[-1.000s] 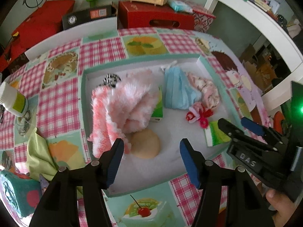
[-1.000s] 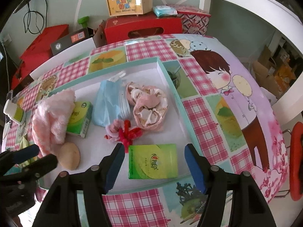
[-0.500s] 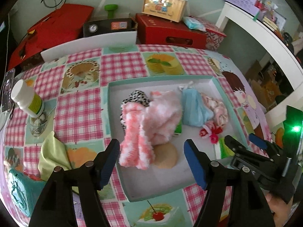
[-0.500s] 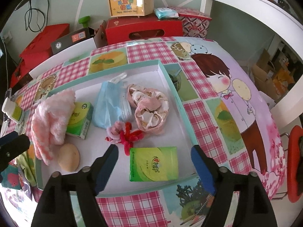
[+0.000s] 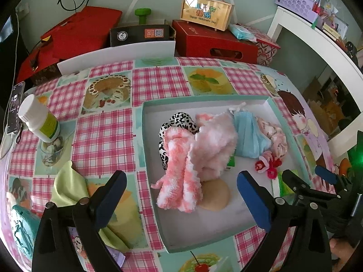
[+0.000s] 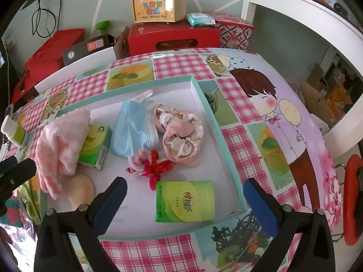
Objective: Organize soft objects
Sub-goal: 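Lift both open grippers out of the tray toward the remaining items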
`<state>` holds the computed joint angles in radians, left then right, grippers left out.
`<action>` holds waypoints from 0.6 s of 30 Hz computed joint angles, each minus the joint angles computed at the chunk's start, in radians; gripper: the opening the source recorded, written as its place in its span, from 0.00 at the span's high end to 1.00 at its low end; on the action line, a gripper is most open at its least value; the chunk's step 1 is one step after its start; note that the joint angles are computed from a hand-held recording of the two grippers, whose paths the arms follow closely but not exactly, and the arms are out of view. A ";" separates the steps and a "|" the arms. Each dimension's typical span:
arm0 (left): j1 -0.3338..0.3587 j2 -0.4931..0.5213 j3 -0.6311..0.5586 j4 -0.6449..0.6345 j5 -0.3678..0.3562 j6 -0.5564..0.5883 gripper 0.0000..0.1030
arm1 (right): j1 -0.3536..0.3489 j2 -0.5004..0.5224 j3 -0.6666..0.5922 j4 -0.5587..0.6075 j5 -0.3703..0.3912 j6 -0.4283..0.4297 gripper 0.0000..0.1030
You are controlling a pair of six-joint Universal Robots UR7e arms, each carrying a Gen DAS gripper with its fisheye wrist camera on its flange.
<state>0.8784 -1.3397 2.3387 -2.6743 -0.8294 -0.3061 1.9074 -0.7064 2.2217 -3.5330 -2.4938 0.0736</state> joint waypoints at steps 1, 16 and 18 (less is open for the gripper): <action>-0.001 0.001 0.000 0.001 0.003 -0.002 0.05 | 0.000 0.000 -0.001 0.003 0.000 0.002 0.00; 0.031 -0.026 -0.014 0.035 -0.014 -0.054 0.05 | 0.009 0.015 -0.024 0.050 -0.003 0.021 0.00; 0.034 -0.033 -0.014 0.040 -0.009 -0.067 0.05 | 0.017 0.024 -0.033 0.050 0.005 0.013 0.00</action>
<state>0.9126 -1.3731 2.3249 -2.6342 -0.8379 -0.3731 1.9244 -0.6828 2.1887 -3.4828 -2.4887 0.0868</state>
